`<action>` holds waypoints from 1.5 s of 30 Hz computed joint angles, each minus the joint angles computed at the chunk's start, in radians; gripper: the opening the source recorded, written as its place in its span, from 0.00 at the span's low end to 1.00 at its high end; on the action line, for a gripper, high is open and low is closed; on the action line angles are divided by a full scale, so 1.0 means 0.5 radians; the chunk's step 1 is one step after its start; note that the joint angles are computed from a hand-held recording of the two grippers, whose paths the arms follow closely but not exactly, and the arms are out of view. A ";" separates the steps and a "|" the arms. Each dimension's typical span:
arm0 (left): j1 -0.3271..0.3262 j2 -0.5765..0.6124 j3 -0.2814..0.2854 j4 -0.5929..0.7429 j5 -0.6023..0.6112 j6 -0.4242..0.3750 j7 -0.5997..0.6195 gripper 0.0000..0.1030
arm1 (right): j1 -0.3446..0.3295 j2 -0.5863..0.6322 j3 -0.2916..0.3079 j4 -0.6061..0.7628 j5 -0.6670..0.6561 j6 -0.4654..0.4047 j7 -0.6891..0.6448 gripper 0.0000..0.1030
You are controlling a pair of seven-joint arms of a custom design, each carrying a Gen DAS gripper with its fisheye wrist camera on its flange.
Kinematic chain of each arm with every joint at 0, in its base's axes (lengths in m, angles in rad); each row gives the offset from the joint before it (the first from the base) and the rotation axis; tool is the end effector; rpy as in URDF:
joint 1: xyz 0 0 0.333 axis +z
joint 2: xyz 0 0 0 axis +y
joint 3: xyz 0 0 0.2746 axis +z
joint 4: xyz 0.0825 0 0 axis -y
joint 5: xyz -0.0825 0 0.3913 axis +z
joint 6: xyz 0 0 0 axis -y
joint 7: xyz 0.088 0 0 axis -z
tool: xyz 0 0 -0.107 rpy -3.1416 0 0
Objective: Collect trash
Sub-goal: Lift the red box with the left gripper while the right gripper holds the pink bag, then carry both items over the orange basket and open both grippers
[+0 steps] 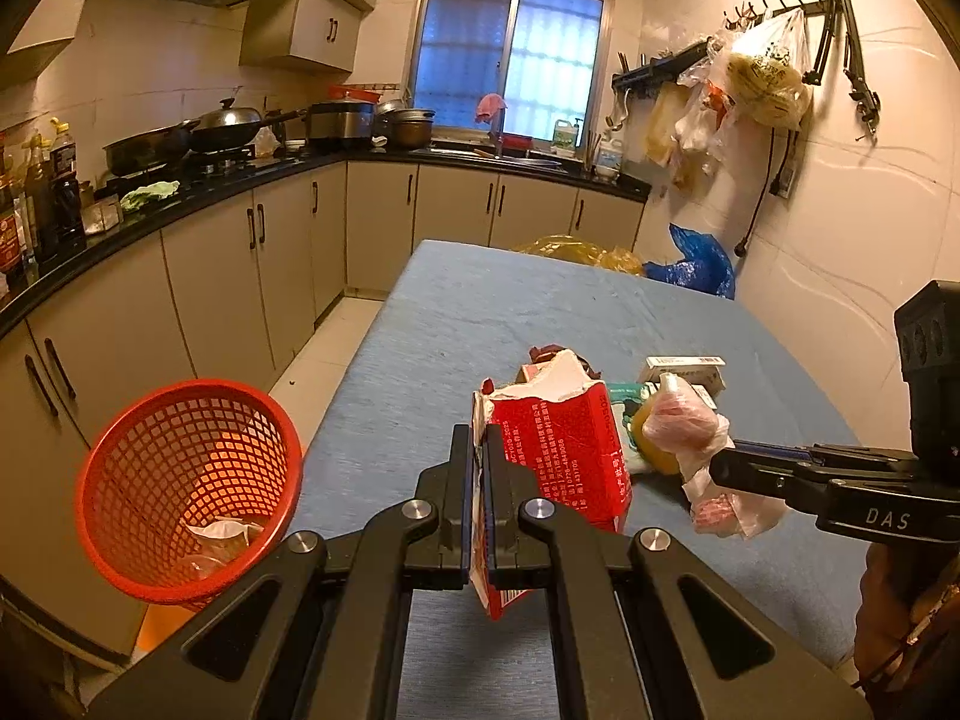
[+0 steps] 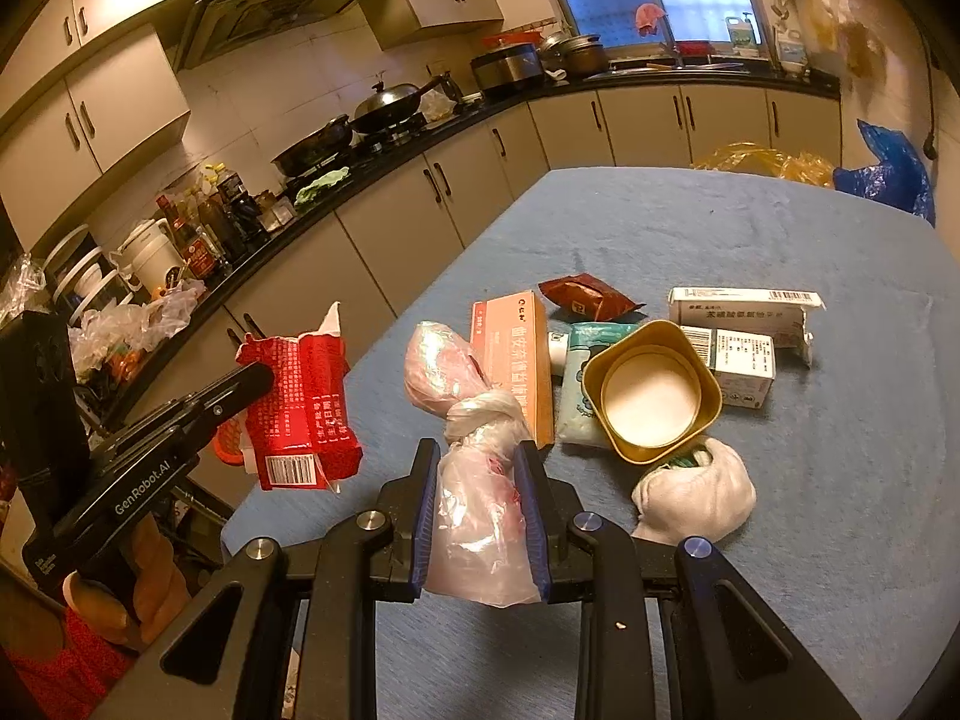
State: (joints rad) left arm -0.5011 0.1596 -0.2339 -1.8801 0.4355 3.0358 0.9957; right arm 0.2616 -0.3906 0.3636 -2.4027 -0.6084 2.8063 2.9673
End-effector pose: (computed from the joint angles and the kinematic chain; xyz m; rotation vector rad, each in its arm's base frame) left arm 0.4625 -0.4506 0.5009 -1.2212 2.1694 -1.2891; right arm 0.3842 0.3221 0.4891 -1.4196 1.8062 -0.4552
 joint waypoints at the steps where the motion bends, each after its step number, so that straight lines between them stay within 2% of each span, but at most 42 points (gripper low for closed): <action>1: 0.006 -0.002 -0.002 -0.007 -0.008 0.008 0.007 0.02 | 0.000 0.007 0.002 0.008 0.000 -0.003 0.001 0.27; 12: 0.063 -0.092 0.035 -0.110 0.020 0.076 -0.088 0.02 | 0.032 0.124 -0.035 0.115 -0.006 0.011 -0.064 0.27; 16: 0.095 -0.130 0.067 -0.137 0.108 0.084 -0.211 0.02 | 0.064 0.222 -0.074 0.199 0.004 0.037 -0.117 0.27; 19: 0.122 -0.169 0.108 -0.160 0.274 0.087 -0.387 0.02 | 0.106 0.326 -0.113 0.294 0.031 0.057 -0.181 0.27; 28: 0.348 -0.247 0.117 -0.194 0.746 -0.004 -0.911 0.02 | 0.335 0.791 -0.275 0.803 0.212 0.090 -0.567 0.27; 32: 0.426 -0.223 0.101 -0.192 0.720 -0.060 -0.899 0.02 | 0.425 1.072 -0.325 1.127 0.453 0.070 -0.843 0.27; 36: 0.446 -0.177 0.111 -0.169 0.732 -0.136 -0.915 0.02 | 0.483 1.371 -0.341 1.482 0.667 0.017 -1.086 0.27; 39: 0.453 -0.156 0.122 -0.167 0.722 -0.150 -0.909 0.02 | 0.535 1.557 -0.377 1.718 0.775 -0.055 -1.194 0.27; 45: 0.450 -0.115 0.140 -0.150 0.653 -0.165 -0.843 0.03 | 0.609 1.770 -0.456 1.998 0.974 -0.120 -1.341 0.28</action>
